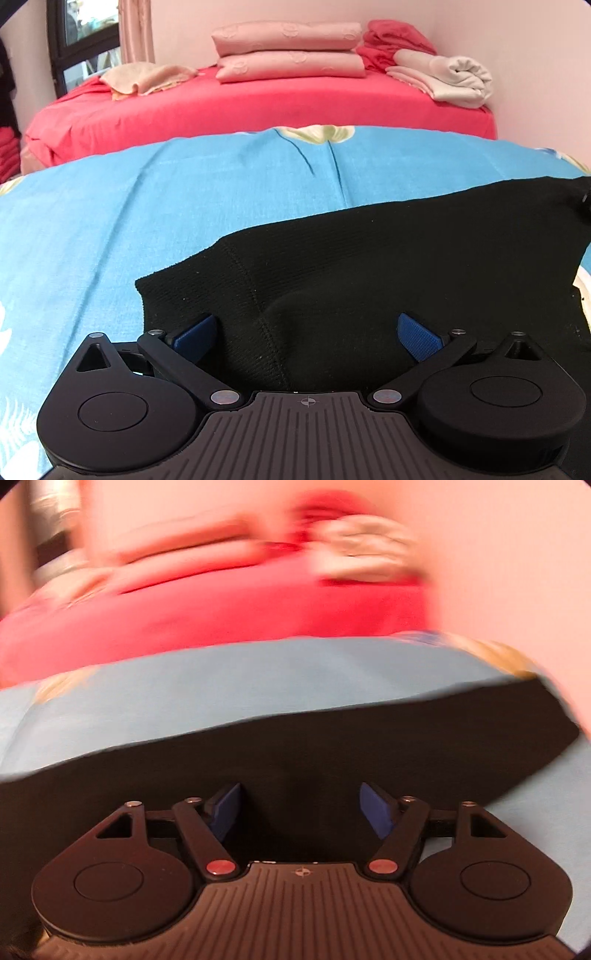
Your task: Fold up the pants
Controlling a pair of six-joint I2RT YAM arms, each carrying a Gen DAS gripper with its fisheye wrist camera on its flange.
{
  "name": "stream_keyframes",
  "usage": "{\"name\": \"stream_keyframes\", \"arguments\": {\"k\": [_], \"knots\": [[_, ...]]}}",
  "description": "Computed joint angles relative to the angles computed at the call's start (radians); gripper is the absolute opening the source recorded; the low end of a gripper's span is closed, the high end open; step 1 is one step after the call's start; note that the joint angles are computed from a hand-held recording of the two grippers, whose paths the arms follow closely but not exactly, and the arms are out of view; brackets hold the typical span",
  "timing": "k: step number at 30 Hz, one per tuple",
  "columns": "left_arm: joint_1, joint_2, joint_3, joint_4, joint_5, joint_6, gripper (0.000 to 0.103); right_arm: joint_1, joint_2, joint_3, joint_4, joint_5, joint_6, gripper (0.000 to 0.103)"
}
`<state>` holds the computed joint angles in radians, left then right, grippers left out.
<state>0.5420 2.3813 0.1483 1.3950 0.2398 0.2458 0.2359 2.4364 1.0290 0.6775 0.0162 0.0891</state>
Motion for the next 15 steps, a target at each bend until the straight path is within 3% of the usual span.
{"name": "stream_keyframes", "arguments": {"k": [2, 4, 5, 8, 12, 14, 15], "knots": [[-0.020, 0.047, -0.009, 0.075, -0.020, -0.014, 0.103, -0.054, -0.003, -0.021, 0.085, -0.037, 0.179, 0.076], [-0.026, 0.057, -0.011, 0.091, -0.029, -0.021, 0.103, -0.020, 0.004, -0.064, 0.205, 0.040, 0.268, 0.078], [-0.035, 0.043, -0.007, 0.072, -0.035, -0.028, 0.103, 0.017, 0.004, -0.070, 0.229, 0.086, 0.231, 0.080], [-0.038, 0.055, -0.001, 0.081, -0.034, -0.034, 0.103, 0.028, 0.007, -0.038, 0.179, -0.043, 0.140, 0.079], [-0.044, 0.065, 0.001, 0.098, -0.041, -0.041, 0.103, 0.018, 0.047, -0.003, 0.247, 0.044, 0.128, 0.085], [-0.042, 0.068, -0.001, 0.104, -0.040, -0.039, 0.103, -0.027, 0.093, 0.110, 0.089, 0.019, 0.138, 0.078], [-0.040, 0.068, 0.000, 0.103, -0.039, -0.039, 0.103, -0.038, 0.121, 0.150, 0.057, 0.051, 0.145, 0.069]]}}
